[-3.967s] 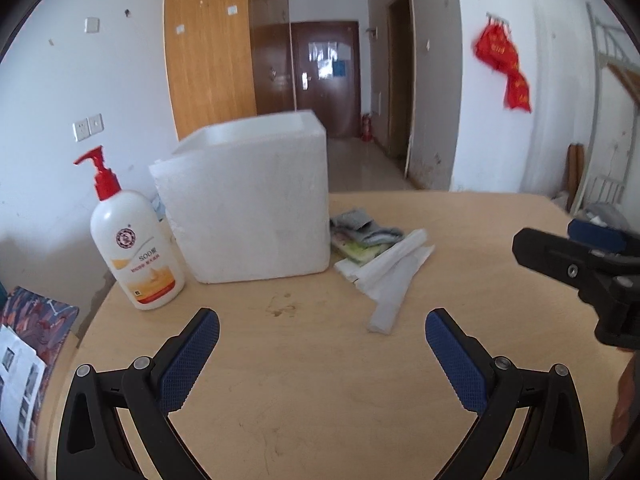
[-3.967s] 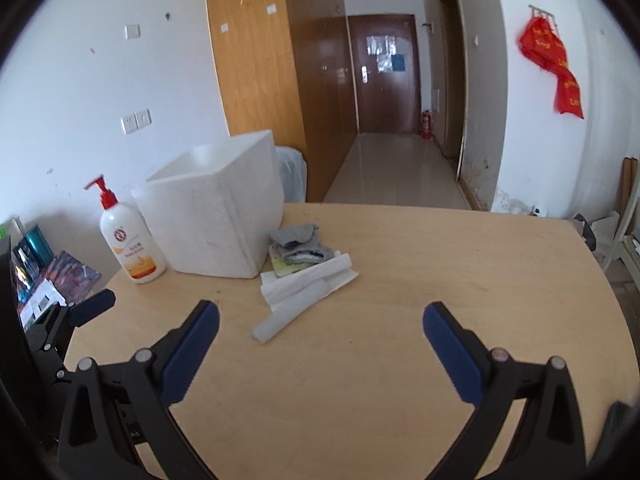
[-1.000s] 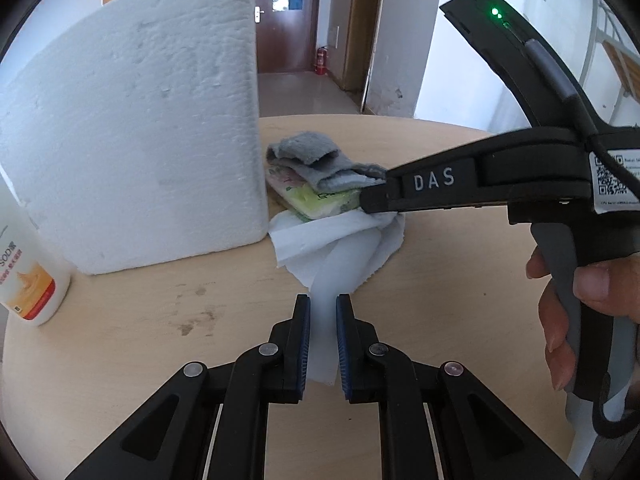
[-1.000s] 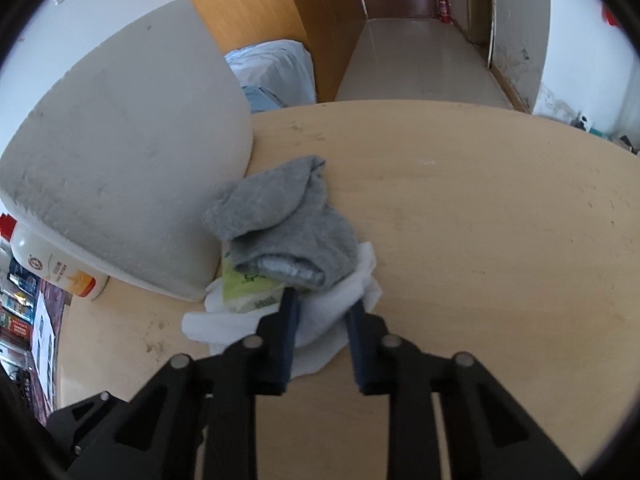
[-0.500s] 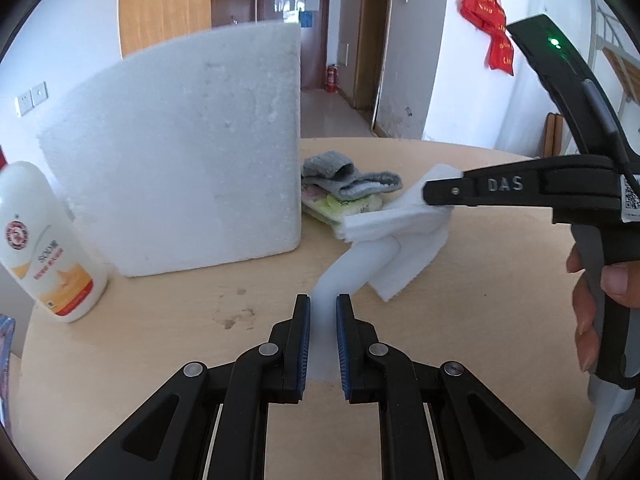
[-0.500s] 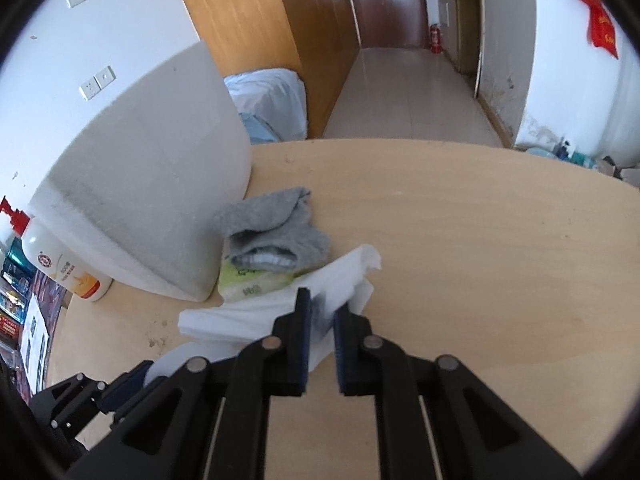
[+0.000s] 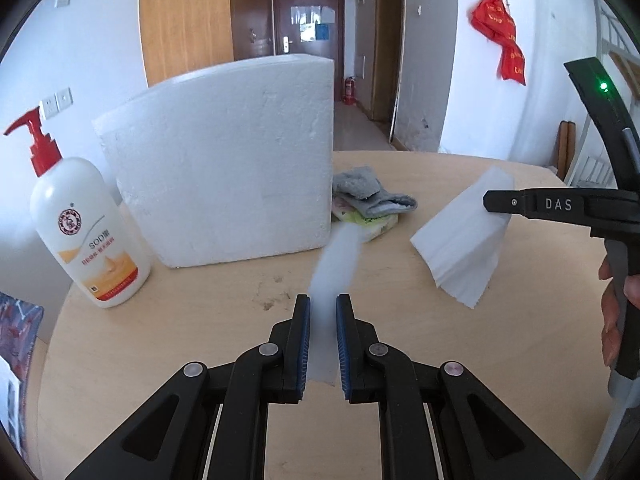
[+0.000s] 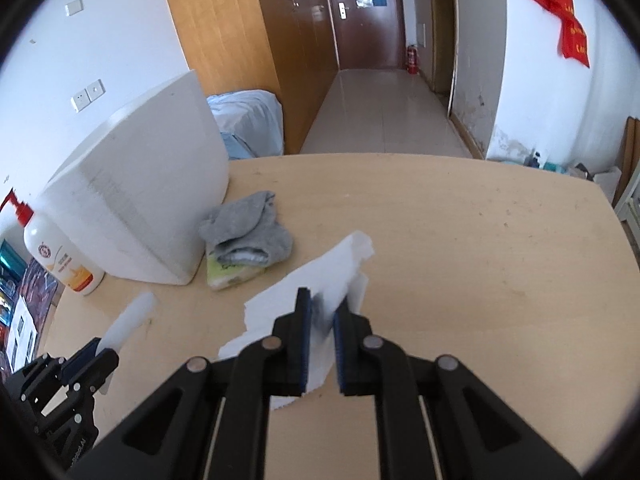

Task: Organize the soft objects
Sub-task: 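Close the left tool on the white strip while the right tool grips the white cloth, lift, then carry the white strip and white cloth over the white foam box with both tools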

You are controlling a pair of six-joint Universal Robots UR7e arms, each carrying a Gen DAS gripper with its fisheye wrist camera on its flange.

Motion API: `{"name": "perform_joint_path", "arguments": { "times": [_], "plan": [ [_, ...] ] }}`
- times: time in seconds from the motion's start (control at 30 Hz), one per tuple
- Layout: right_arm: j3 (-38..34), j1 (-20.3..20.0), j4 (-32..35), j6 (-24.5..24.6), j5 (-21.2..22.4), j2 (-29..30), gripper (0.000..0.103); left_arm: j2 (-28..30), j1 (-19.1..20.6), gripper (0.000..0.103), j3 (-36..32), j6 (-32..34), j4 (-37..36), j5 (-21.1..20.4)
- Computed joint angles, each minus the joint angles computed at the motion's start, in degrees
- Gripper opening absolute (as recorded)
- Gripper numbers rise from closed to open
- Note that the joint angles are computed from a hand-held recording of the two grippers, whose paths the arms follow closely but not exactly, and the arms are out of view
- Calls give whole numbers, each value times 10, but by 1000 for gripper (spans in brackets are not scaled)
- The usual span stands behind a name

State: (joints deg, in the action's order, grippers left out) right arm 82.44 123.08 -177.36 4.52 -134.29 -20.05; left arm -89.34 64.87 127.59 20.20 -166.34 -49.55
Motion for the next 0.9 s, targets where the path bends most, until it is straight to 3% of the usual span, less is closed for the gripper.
{"name": "perform_joint_path", "arguments": {
  "times": [0.07, 0.57, 0.9],
  "plan": [
    [7, 3, -7, 1, 2, -4, 13, -8, 23, 14, -5, 15, 1, -20],
    [80, 46, -97, -18, -29, -27, 13, -77, -6, 14, 41, 12, -16, -14],
    [137, 71, -132, 5, -37, -47, 13, -126, -27, 14, 74, -3, 13, -5]
  ]
}}
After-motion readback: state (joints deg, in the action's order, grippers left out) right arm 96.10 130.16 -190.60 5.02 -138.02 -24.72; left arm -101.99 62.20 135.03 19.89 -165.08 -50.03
